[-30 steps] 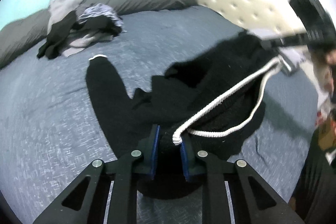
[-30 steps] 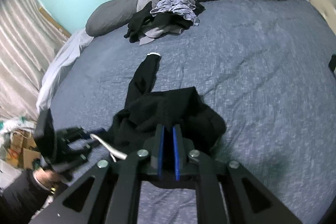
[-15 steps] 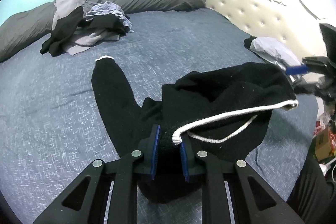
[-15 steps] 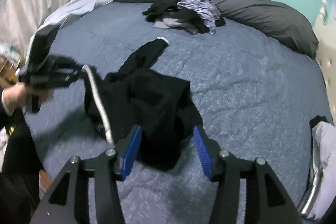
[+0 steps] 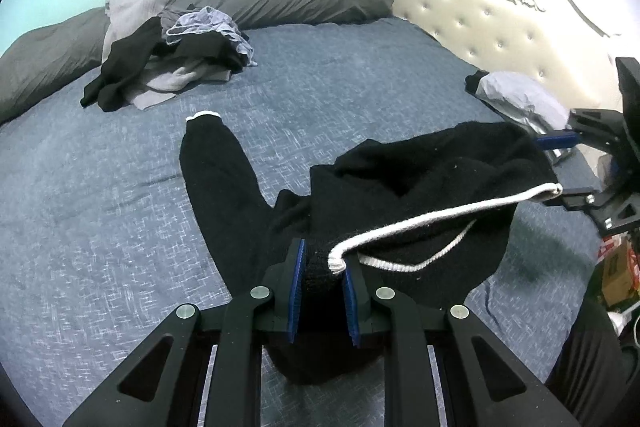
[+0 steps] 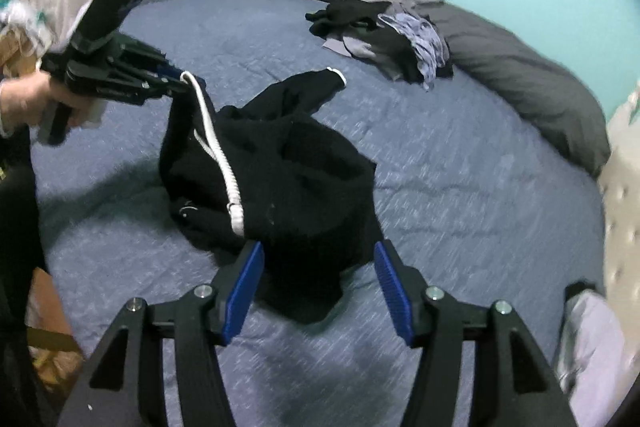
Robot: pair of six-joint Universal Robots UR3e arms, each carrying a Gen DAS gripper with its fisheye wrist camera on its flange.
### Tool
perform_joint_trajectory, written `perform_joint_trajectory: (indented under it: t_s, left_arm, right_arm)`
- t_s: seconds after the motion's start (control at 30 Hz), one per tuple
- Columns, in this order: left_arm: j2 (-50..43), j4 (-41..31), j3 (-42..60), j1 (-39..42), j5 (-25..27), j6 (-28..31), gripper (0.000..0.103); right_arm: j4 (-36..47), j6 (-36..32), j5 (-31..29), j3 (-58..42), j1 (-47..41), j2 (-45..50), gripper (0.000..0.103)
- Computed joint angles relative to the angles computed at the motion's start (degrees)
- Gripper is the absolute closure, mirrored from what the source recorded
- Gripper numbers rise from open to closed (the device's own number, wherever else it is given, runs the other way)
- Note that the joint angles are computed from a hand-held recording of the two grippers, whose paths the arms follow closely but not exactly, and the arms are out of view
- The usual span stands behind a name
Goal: Fold clothes
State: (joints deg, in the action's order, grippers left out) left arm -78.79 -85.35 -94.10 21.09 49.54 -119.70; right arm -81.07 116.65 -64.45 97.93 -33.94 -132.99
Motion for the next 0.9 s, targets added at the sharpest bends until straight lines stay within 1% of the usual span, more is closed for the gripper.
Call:
perform_joint_trajectory:
  t_s: [0.1, 0.3, 0.33, 0.37, 0.4, 0.43, 0.47, 0.5, 0.53, 0.6, 0.77, 0.9]
  left_arm:
    - [0.1, -0.8, 0.3, 0.6, -0.4, 0.6, 0.084]
    - [1.1, -2.5, 0.4, 1.9, -1.2, 2.4, 0.084]
    - [1.2, -2.9, 0.5, 2.2, -1.4, 2.7, 0.084]
    - [1.4, -3.2, 0.6, 2.5, -1.5, 3.0, 0.084]
    - [1.6, -3.4, 0.6, 2.7, -1.6, 3.4, 0.084]
    - [1.7, -3.7, 0.8, 3.0, -1.7, 3.7, 0.084]
    - [1.9, -4.0, 0.9, 3.3, -1.8, 4.1, 0.084]
    - [2.1, -4.3, 1.2, 3.6, -1.9, 4.4, 0.085]
    - [2.2, -4.5, 1.5, 3.8, -2.1, 4.4, 0.085]
    - [2.7, -5.2, 2.5, 4.5, -2.6, 4.3, 0.086]
    - [3.8, -9.7, 7.3, 6.4, -4.3, 5.5, 0.089]
    - [3.5, -17.1, 15.6, 8.9, -7.0, 7.0, 0.09]
  right_arm:
    - [-10.1, 3.6, -4.8, 3.7, 7.8, 2.2, 0.045]
    - [-21.5, 7.3, -9.3, 7.1, 16.8, 7.0, 0.045]
    - [-22.6, 7.6, -9.7, 7.4, 17.9, 7.8, 0.049]
    - [-23.8, 7.9, -10.1, 7.6, 19.0, 8.8, 0.055]
    - [-24.9, 8.4, -10.6, 7.7, 20.0, 9.6, 0.065]
    - [-26.0, 9.2, -11.0, 7.7, 20.7, 10.1, 0.07]
    - [-26.9, 10.1, -11.2, 7.6, 21.1, 10.5, 0.074]
    - [-26.6, 10.8, -10.4, 7.0, 20.8, 10.7, 0.081]
    - [-26.4, 11.6, -9.7, 6.3, 20.6, 10.8, 0.085]
    - [-26.3, 13.2, -8.8, 5.0, 20.8, 11.1, 0.088]
    - [-27.0, 18.2, -7.6, -0.1, 22.1, 11.6, 0.091]
    - [-24.2, 21.9, -5.8, -9.2, 22.2, 13.5, 0.092]
